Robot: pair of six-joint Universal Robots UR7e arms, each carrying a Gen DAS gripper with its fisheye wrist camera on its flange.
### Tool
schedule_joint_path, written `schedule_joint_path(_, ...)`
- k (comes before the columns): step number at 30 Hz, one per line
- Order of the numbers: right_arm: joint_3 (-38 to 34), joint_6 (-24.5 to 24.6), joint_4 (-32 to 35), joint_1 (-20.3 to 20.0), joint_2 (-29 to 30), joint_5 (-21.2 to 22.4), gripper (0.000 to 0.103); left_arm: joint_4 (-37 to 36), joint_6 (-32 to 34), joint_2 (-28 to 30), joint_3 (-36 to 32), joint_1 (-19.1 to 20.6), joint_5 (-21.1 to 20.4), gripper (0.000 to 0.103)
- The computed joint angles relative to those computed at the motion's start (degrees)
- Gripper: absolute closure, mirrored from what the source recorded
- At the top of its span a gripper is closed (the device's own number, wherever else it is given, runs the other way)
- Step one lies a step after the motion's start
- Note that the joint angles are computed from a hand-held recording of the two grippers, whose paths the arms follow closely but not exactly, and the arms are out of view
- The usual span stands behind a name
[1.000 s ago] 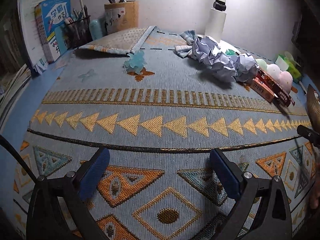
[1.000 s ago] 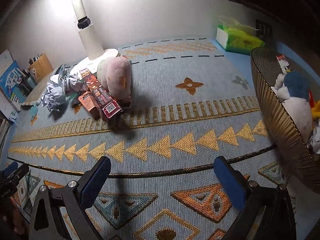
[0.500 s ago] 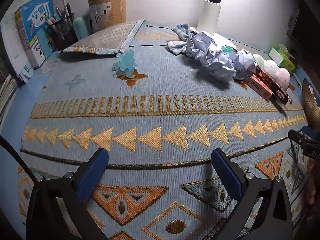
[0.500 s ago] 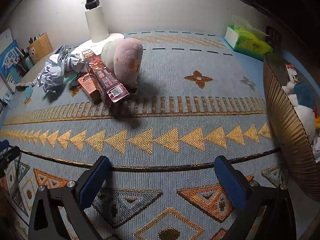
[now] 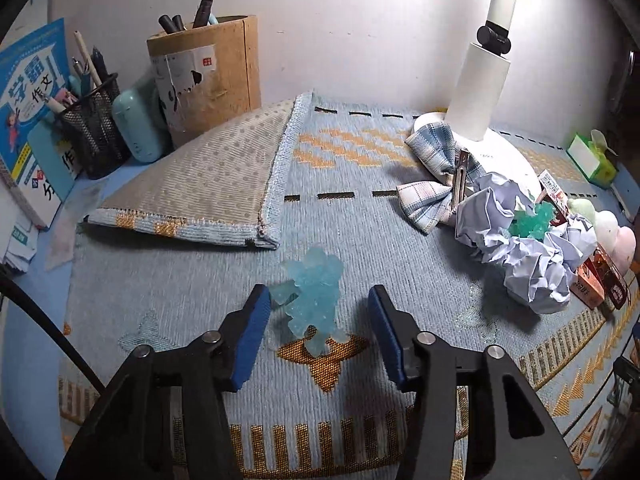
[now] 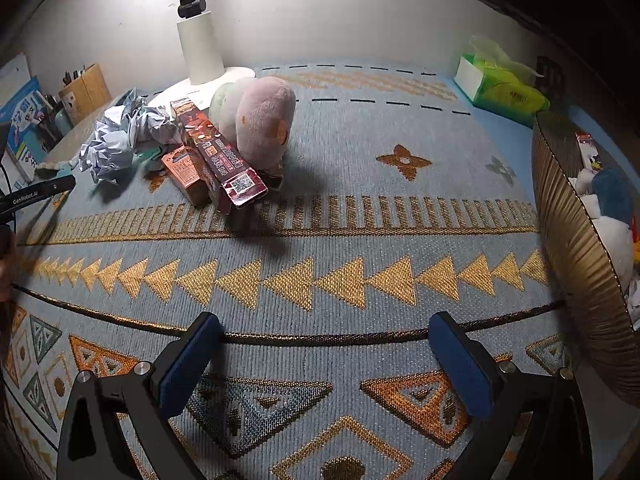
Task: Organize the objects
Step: 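Grasp the blue-green crystal toy with the left tool while the right tool grasps the long printed box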
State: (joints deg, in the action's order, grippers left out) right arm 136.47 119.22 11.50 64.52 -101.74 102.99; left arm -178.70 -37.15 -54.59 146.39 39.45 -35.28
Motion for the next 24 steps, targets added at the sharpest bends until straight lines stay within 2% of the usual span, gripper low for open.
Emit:
schedule_joint_path(2, -0.04, 0.12, 0.20, -0.01, -0.12, -0.27, 0.001, -2.96, 1.27, -0.39, 0.28, 0.53, -1.80, 0.072)
schedule_joint_path(4, 0.20, -0.58, 0.54, -0.63, -0.94, -1.54, 0.012, -3.74, -1.41, -1.09, 1.46, -0.40, -3.41, 0.072)
schedule_joint_path(6, -0.10, -1.47, 2.47, -1.15, -1.11, -3.12, 0.018, -4.06, -5.35, -0.92, 3.14, -3.21, -4.38, 0.072)
schedule_joint_path(8, -1.71, -0.28, 6.77, -0.82, 0.33, -4.98, 0.024, -0.72, -11.73, -0.77, 4.28, -7.19, -5.62, 0.072)
schedule_joint_path(10, -3.62, 3.69, 8.80, 2.79, 2.40, -4.26, 0.025, -0.56, -16.26, 0.92, 4.89, -10.29, -7.93, 0.072)
schedule_joint_path(13, -4.90, 6.51, 5.18, 10.05, 3.59, -1.97, 0.025, -11.84, -15.20, 6.57, 6.29, -12.77, -11.61, 0.072)
schedule_joint_path(15, -7.94, 9.07, 5.38, 13.61, 8.42, 0.00, 0.025, -15.90, -12.50, 9.57, 5.82, -12.68, -11.92, 0.072)
schedule_joint_path(17, -11.10, 12.78, 6.87, 15.53, 13.45, 2.04, 0.041, -17.23, -10.34, 10.65, 5.59, -12.82, -12.34, 0.072)
schedule_joint_path(18, -12.09, 14.00, 7.51, 15.78, 15.31, 2.47, 0.055, -19.31, -9.29, 11.48, 5.85, -12.80, -12.30, 0.072)
schedule_joint_path(19, -12.83, 15.20, 7.94, 16.15, 16.89, 3.21, 0.063, -21.08, -8.53, 11.80, 6.19, -12.64, -12.65, 0.072)
schedule_joint_path(20, -13.02, 15.87, 8.60, 15.69, 17.56, 2.79, 0.065, -22.53, -8.45, 11.77, 6.64, -12.57, -13.39, 0.072)
schedule_joint_path(22, -11.93, 15.80, 10.28, 13.86, 16.35, -0.43, 0.079, -25.57, -7.20, 12.36, 7.03, -11.93, -14.79, 0.072)
schedule_joint_path(24, -9.54, 14.37, 11.36, 12.06, 13.45, -2.37, 0.083, -24.94, -8.36, 12.87, 7.20, -13.11, -14.01, 0.072)
